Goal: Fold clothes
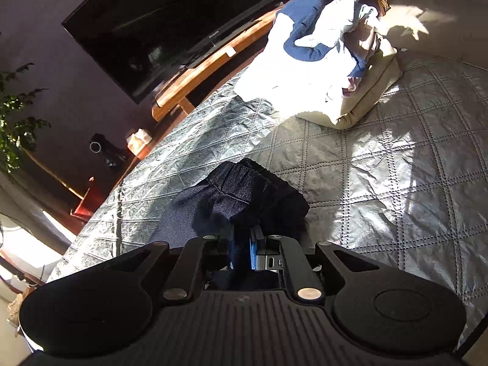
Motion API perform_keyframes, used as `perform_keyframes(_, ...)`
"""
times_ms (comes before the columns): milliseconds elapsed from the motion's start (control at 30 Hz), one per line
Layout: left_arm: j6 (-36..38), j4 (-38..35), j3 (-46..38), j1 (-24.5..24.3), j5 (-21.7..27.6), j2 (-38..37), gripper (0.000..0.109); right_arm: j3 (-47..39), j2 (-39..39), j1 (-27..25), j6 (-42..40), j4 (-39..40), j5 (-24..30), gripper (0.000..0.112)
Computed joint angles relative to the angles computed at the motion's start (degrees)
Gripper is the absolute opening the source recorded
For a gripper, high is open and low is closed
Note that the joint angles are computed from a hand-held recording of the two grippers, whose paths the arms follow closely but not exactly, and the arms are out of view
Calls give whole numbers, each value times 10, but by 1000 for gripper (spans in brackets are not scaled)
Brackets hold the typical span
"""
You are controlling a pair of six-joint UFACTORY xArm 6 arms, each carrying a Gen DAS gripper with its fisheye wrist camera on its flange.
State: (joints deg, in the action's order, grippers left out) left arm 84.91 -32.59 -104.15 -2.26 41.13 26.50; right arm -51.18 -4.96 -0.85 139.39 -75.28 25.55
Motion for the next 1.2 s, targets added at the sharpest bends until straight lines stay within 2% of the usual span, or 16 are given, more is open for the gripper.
perform_keyframes(100,-2,-35,0,1,0,-18,2,15,-12,-5,52,-31,-7,13)
perform_keyframes(300,-2,-59,39,4,-10,-65,2,19,-5,-18,10,24,-21,13)
perform_keyframes(433,-13,-22,72,2,-18,-76,3,13,16,-29,-85,121,-44,13)
perform_keyframes(533,-51,15,77,5,4,-71,3,5,22,-23,-128,159,-21,13)
perform_keyframes(633,-28,18,116,5,5,-90,3,0,27,-20,-160,190,-6,13)
perform_keyframes(733,-16,7,142,8,-2,-105,3,-5,29,-15,-158,187,9,13)
perform_keyframes(833,-55,6,125,17,11,-95,3,-9,32,-15,-170,199,16,13)
perform_keyframes(933,-35,7,131,20,9,-100,3,-12,36,-15,-183,210,22,14)
perform_keyframes(1000,-14,26,154,14,-17,-109,3,-15,38,-15,-196,218,24,22)
perform_keyframes(1133,-40,91,164,10,-15,-106,6,-13,38,-16,-201,222,23,24)
perform_keyframes(1200,-53,107,171,9,-32,-106,10,-10,34,-17,-198,220,22,28)
